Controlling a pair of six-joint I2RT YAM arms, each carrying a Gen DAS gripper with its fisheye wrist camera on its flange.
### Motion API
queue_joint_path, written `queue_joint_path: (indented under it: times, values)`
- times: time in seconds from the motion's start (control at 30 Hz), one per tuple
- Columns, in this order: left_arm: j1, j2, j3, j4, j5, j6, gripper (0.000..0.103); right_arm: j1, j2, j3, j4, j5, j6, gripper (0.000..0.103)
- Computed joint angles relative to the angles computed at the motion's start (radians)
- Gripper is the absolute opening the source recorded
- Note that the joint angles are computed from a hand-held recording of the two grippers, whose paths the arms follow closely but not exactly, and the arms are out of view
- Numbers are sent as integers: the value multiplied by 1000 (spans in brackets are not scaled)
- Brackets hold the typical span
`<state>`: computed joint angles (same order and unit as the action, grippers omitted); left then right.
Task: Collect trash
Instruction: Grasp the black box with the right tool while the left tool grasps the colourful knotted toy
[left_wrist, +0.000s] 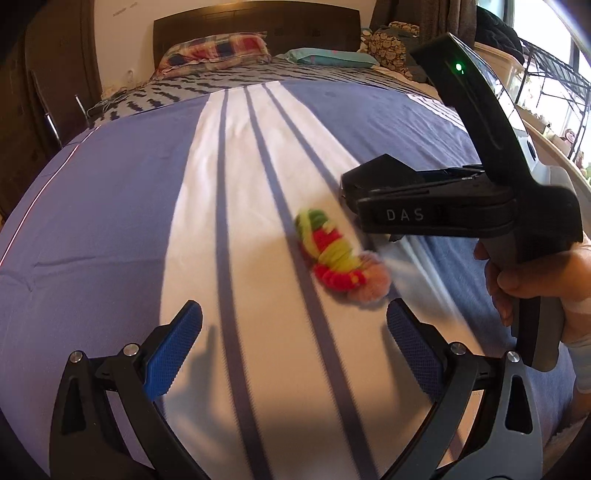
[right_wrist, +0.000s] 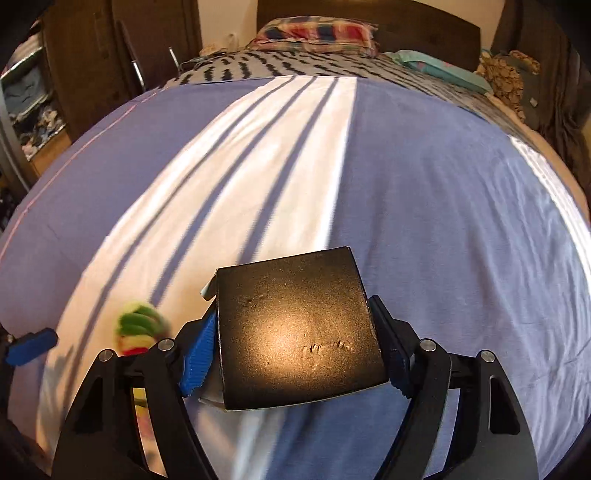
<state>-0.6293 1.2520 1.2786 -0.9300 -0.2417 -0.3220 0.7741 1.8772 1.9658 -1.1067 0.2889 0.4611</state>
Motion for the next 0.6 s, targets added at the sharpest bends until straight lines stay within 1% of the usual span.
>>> queue_joint_path:
  times: [0.1,0.27,0.3,0.33,0.37,0.4,0.43,0.47,0.6]
  values:
    - [-13,45,36,15,2,3,95,-36,-70,-85,29,-18,14,76]
    - [-20,134,107,25,1,-2,94,-63,-166,-171,28,23,2,76]
    - [-20,155,121,28,3,0,91,-67,-189,-189,28,30,7,76]
    - [-14,175,136,27,12,1,83,-71,-213,-209,31,31,11,76]
    - [-8,186,144,25,20,-1,72,-76,-225,-219,34,30,11,76]
    - [0,201,154,21,37,-7,66,-76,-247,-236,31,33,17,76]
    - [9,216,164,13,57,-14,54,-75,-264,-248,28,36,19,76]
    - [14,224,170,7,70,-20,47,-68,-289,-266,25,42,30,76]
    - [-5,202,163,-18,71,-31,41,-35,-367,-317,15,61,66,76]
